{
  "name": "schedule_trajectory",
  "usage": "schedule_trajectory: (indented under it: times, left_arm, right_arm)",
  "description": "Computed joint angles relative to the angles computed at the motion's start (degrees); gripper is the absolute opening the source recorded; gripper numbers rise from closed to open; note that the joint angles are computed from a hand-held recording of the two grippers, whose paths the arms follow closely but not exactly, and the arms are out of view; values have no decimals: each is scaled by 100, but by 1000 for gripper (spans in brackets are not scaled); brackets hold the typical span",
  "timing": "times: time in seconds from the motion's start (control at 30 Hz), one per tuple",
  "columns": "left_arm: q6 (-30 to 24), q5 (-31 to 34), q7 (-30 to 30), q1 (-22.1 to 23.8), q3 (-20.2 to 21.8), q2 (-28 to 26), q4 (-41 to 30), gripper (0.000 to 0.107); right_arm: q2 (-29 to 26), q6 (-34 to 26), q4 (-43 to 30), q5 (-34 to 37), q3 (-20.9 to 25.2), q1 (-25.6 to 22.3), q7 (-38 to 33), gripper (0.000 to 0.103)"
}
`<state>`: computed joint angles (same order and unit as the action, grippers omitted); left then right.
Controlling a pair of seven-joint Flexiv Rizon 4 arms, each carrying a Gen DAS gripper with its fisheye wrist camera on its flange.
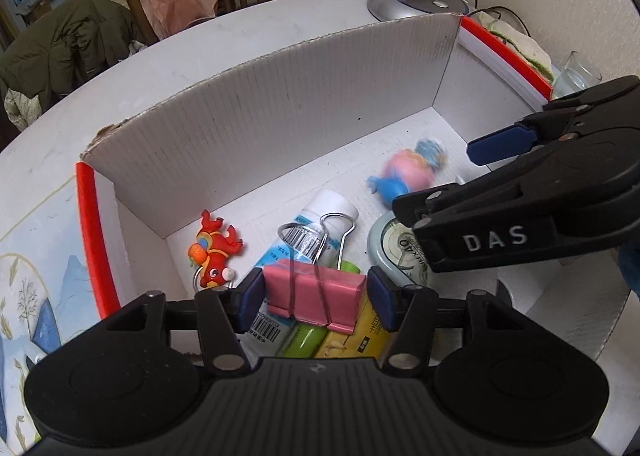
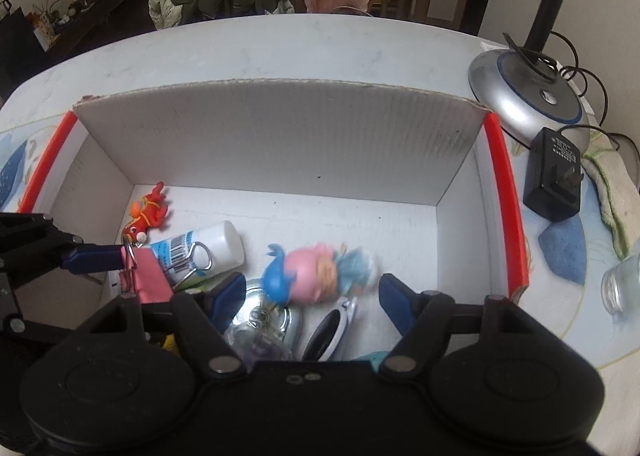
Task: Organize rigid objects
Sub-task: 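Lower both tools into the box and open them to release clip and figurine, then withdraw both tools from the box toward the jar and marker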
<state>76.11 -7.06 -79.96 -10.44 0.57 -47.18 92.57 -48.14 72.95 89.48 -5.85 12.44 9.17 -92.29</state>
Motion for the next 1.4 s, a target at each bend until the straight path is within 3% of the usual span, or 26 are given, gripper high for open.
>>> schedule_trajectory:
  times: [0.23, 0.5, 0.73, 1.17, 1.4]
  left_arm:
    - [365, -21, 6, 11, -78, 145, 275, 67]
    - [970, -107, -123, 56, -115, 454, 790, 67]
    - [1791, -217, -96, 354, -443, 874, 1498, 67]
    - [3066, 192, -359, 1589, -1587, 1600, 2802, 67]
    - [3529, 810, -892, 2203, -1855, 1934, 3368, 75]
  right_arm:
    - [194, 195, 226, 126, 113, -106, -21, 74]
    - [540, 512, 652, 251, 309, -278, -136, 77]
    - [935, 918, 1155, 378, 599, -485, -340, 80]
    - [1499, 1685, 1942, 586, 1463, -1124, -604, 83]
    - [1629, 2303, 2412, 441, 2013, -1504, -561, 84]
